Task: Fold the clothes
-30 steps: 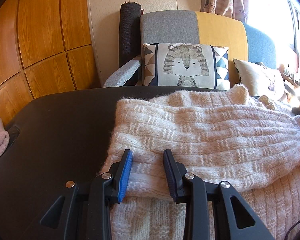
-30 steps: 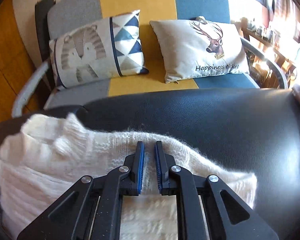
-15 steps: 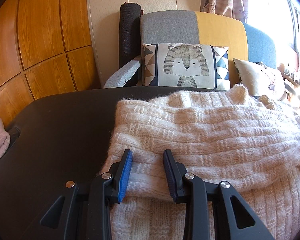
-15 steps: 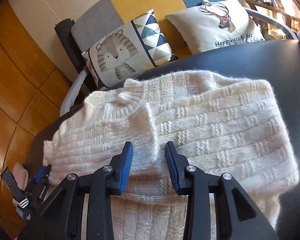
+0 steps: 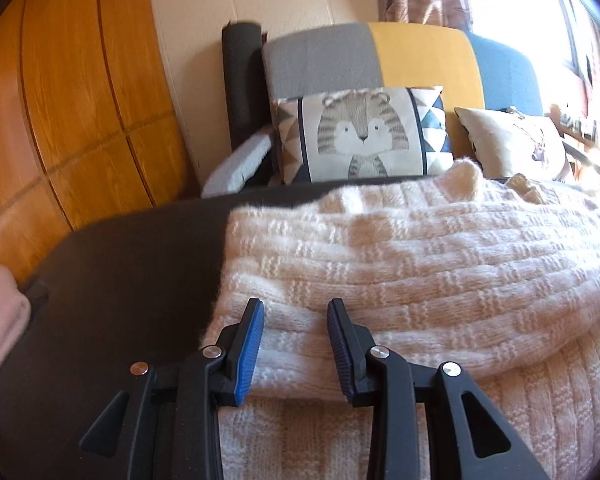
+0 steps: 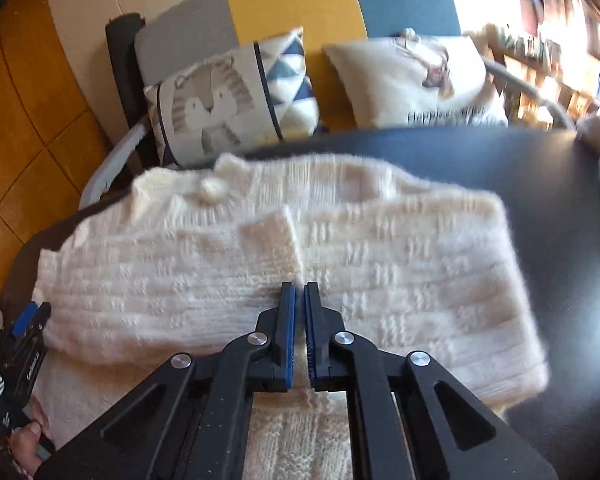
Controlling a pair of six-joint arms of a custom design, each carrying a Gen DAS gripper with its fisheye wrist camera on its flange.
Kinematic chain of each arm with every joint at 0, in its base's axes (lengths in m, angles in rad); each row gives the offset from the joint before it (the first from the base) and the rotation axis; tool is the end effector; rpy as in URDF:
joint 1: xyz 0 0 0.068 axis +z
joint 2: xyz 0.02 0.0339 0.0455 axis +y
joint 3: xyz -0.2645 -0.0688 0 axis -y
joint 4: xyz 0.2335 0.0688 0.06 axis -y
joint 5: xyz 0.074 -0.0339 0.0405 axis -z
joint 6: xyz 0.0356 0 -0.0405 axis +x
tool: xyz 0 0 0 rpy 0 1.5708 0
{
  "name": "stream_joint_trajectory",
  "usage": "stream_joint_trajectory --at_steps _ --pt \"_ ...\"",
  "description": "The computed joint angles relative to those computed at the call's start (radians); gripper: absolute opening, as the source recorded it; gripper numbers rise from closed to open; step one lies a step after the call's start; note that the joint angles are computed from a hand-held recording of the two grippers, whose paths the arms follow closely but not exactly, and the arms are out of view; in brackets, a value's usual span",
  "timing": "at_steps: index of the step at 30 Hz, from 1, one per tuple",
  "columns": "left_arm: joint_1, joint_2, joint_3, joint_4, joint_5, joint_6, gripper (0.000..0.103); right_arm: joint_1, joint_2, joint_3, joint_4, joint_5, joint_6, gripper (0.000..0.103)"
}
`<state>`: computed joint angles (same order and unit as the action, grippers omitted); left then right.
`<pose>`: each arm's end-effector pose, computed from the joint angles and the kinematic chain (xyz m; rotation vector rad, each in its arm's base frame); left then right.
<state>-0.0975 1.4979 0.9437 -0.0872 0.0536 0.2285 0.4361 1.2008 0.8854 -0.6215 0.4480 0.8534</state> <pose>0.3169 -0.0329 0.2399 0.3881 2.1768 0.0134 0.2130 0.0822 0.2592 0.6662 2.2889 0.0358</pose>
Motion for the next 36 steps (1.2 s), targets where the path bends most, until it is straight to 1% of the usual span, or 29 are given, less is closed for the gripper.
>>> stream_joint_trajectory --at_steps 1,2,4,7,8,10,14,16,20,21,23,24,26,28,29,30,32,35,36 --pt "0.005 0.001 0.002 -0.004 0.007 -0.005 0.034 0.010 -0.013 -0.005 0.006 0.013 0.012 0.011" --pt "0.001 0.003 0.003 -0.004 0.001 -0.002 0.034 0.035 -0.034 -0.004 0.014 0.048 0.023 0.012" --pt "-0.008 0.011 0.006 -0.006 -0.014 0.005 0.034 0.081 -0.051 0.012 0.027 0.104 0.021 0.012" --pt "-0.001 0.026 0.022 -0.023 0.001 0.002 0.034 0.124 0.037 0.091 0.029 0.094 -0.096 0.012" --pt "0.004 0.029 0.024 -0.029 0.011 -0.001 0.034 0.128 0.071 0.105 0.023 0.093 -0.114 0.012" --pt "0.017 0.038 0.035 -0.044 0.034 -0.006 0.034 0.113 0.117 0.104 0.015 0.077 -0.108 0.012" --pt "0.049 0.068 0.069 -0.081 0.101 -0.030 0.035 0.027 0.069 -0.025 0.128 -0.019 -0.071 0.009" --pt "0.064 0.079 0.084 -0.101 0.134 -0.039 0.036 0.016 0.045 -0.058 0.161 -0.030 -0.055 0.009" --pt "0.099 0.105 0.133 -0.162 0.213 -0.050 0.036 0.055 0.094 -0.010 0.111 0.035 -0.054 0.009" --pt "0.104 0.109 0.144 -0.177 0.226 -0.051 0.036 0.058 0.104 0.003 0.098 0.039 -0.059 0.009" --pt "0.112 0.117 0.173 -0.221 0.246 -0.045 0.037 0.044 0.083 0.007 0.088 0.001 -0.069 0.012" --pt "0.117 0.120 0.201 -0.265 0.261 -0.027 0.037 0.045 0.058 0.016 0.054 -0.014 -0.051 0.013" --pt "0.141 0.097 0.248 -0.391 0.296 0.078 0.037 0.097 -0.052 -0.005 0.013 -0.004 0.003 0.015" --pt "0.208 0.014 0.199 -0.437 0.402 0.144 0.036 0.199 -0.159 -0.036 -0.033 0.020 0.060 0.026" --pt "0.244 -0.021 0.174 -0.474 0.454 0.182 0.036 0.265 -0.155 -0.031 -0.081 0.045 0.100 0.032" --pt "0.283 -0.054 0.152 -0.518 0.506 0.226 0.037 0.331 -0.146 -0.023 -0.129 0.068 0.145 0.032" --pt "0.328 -0.095 0.120 -0.607 0.531 0.299 0.037 0.465 -0.116 -0.003 -0.223 0.104 0.243 0.032" --pt "0.370 -0.158 0.049 -0.667 0.484 0.363 0.037 0.645 -0.052 0.018 -0.340 0.153 0.396 0.032" --pt "0.386 -0.175 0.033 -0.666 0.485 0.378 0.037 0.692 -0.029 0.019 -0.372 0.170 0.442 0.032"
